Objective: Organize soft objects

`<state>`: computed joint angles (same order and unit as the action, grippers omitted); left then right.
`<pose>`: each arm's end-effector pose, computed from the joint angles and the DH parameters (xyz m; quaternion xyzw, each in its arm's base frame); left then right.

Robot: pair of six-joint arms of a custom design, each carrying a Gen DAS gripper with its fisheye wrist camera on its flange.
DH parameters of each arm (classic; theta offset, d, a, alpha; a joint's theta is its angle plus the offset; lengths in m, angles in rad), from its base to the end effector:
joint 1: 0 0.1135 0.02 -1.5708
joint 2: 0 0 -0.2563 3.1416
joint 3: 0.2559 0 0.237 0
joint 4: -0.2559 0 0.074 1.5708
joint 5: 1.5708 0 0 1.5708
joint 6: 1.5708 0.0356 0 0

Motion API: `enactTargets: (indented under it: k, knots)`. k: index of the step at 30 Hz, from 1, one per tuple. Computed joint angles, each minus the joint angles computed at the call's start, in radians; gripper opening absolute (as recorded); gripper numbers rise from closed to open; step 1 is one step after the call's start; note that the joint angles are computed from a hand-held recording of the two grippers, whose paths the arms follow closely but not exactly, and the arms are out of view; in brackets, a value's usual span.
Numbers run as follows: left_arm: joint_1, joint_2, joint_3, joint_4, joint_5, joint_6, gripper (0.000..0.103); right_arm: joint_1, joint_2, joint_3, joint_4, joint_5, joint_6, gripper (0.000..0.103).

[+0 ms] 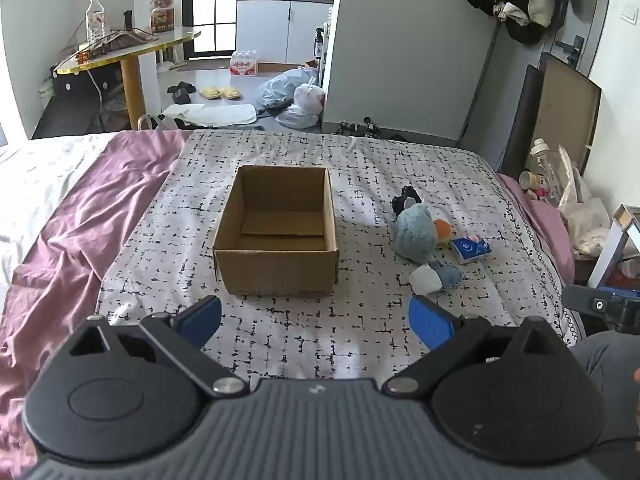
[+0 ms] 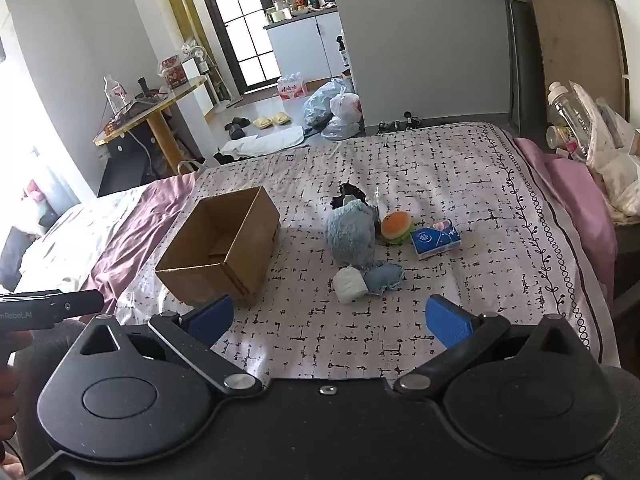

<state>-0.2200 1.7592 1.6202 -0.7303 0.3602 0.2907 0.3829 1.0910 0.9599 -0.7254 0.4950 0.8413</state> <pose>0.3609 -0.0936 0.3109 0.2929 0.8784 -0.1562 0.3438 0.1973 0.0612 0.2908 0.2898 0.8651 0.0069 0.4093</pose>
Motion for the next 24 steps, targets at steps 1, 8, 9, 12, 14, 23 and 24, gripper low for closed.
enactTargets:
  k: [1,8,9,12,14,23,24]
  knots:
    - [0.0,-0.004,-0.003,0.004,-0.001,-0.001,0.099,0.001,-0.001,-0.001,0.002,0.002,-0.001,0.103]
    - [0.006,-0.001,0.0,-0.015,0.01,-0.007,0.099,0.003,-0.003,0.003,0.001,0.004,0.0,0.103]
    - [0.015,-0.007,-0.014,-0.004,0.019,-0.005,0.099,0.004,-0.003,0.004,0.0,0.004,-0.001,0.103]
    - [0.014,0.004,0.014,-0.025,0.018,-0.01,0.099,0.01,0.0,0.005,-0.001,0.007,0.005,0.103]
    - [0.015,0.002,0.014,-0.025,0.02,-0.011,0.099,0.015,0.002,0.004,0.001,0.011,0.007,0.103]
    - [0.017,-0.008,0.011,-0.028,0.024,-0.013,0.099,0.023,0.004,0.03,-0.029,0.022,0.004,0.103]
    - [0.017,-0.009,0.01,-0.028,0.025,-0.014,0.099,0.02,0.008,0.039,-0.037,0.023,-0.005,0.103]
